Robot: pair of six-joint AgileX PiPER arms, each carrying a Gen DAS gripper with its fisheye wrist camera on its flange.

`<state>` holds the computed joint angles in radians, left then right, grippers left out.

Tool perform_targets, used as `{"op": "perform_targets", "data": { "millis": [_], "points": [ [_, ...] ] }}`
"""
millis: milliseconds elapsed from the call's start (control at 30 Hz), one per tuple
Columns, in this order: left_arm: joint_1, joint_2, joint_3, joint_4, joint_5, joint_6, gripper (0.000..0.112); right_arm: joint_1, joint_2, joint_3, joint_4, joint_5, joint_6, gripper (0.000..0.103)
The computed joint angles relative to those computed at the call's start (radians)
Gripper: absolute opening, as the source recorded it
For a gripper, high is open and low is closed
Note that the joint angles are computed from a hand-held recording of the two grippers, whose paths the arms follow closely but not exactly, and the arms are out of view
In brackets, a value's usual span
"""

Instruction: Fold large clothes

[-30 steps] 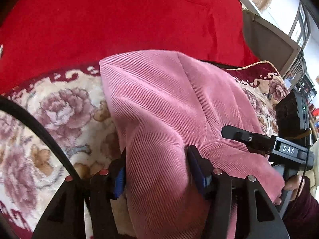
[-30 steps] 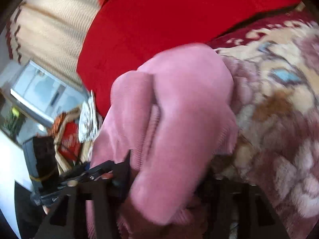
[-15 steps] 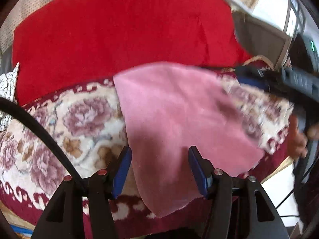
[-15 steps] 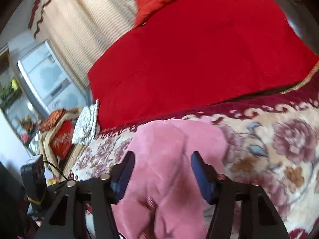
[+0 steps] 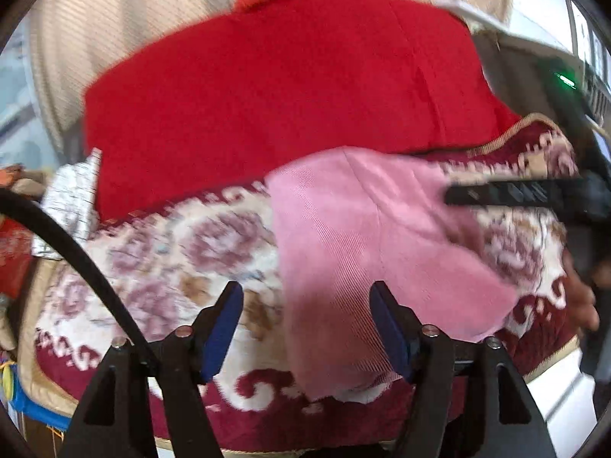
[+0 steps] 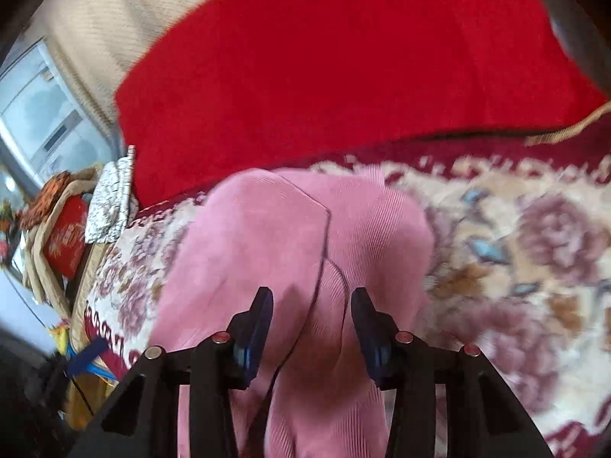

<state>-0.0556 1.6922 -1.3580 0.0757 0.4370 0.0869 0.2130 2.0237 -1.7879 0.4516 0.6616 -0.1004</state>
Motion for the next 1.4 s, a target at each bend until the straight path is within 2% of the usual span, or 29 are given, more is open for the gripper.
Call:
{"op": "perform_targets", "data": {
  "millis": [67,133,200,267,333,467,533,633,700,867,967,1133,1400],
  "points": [
    [-0.014,-0.091,0.066,0.14,-0.038,-0.151,0.083,0.024,-0.154,0.177,-0.044,-0.099,-0.005,0.052],
    [-0.026,-0.169,0.111,0.274,-0.055,-0.292,0.083,0.057,-0.287,0.305,-0.133,-0.161,0.062,0.056],
    [-0.032,-0.235,0.136,0.355,-0.049,-0.373,0.085,0.091,-0.394,0.382,-0.22,-0.173,0.144,0.06],
    [-0.042,-0.303,0.154,0.429,-0.024,-0.445,0.088,0.143,-0.487,0.438,-0.372,-0.174,0.286,0.063],
    [-0.047,-0.376,0.179,0.462,-0.006,-0.482,0.091,0.208,-0.586,0.489,-0.558,-0.151,0.456,0.068],
    [-0.075,-0.515,0.23,0.572,0.041,-0.584,0.096,0.36,-0.738,0.554,-0.89,-0.07,0.782,0.071],
    [-0.094,-0.579,0.251,0.637,0.071,-0.636,0.098,0.43,-0.794,0.575,-0.992,-0.018,0.884,0.071],
    [-0.097,-0.649,0.256,0.605,0.107,-0.602,0.099,0.568,-0.872,0.591,-1.127,0.095,1.003,0.071],
    [-0.084,-0.695,0.252,0.563,0.125,-0.563,0.1,0.64,-0.907,0.603,-1.187,0.146,1.063,0.073],
    [-0.073,-0.759,0.248,0.57,0.144,-0.565,0.102,0.808,-0.941,0.597,-1.335,0.298,1.186,0.074],
    [-0.045,-0.769,0.238,0.535,0.147,-0.533,0.102,0.861,-0.94,0.584,-1.371,0.344,1.219,0.074],
    [-0.031,-0.781,0.24,0.55,0.156,-0.553,0.102,0.916,-0.923,0.586,-1.422,0.373,1.268,0.078],
    [-0.082,-0.806,0.243,0.684,0.207,-0.672,0.102,0.958,-0.906,0.591,-1.455,0.394,1.292,0.078]
  ]
}}
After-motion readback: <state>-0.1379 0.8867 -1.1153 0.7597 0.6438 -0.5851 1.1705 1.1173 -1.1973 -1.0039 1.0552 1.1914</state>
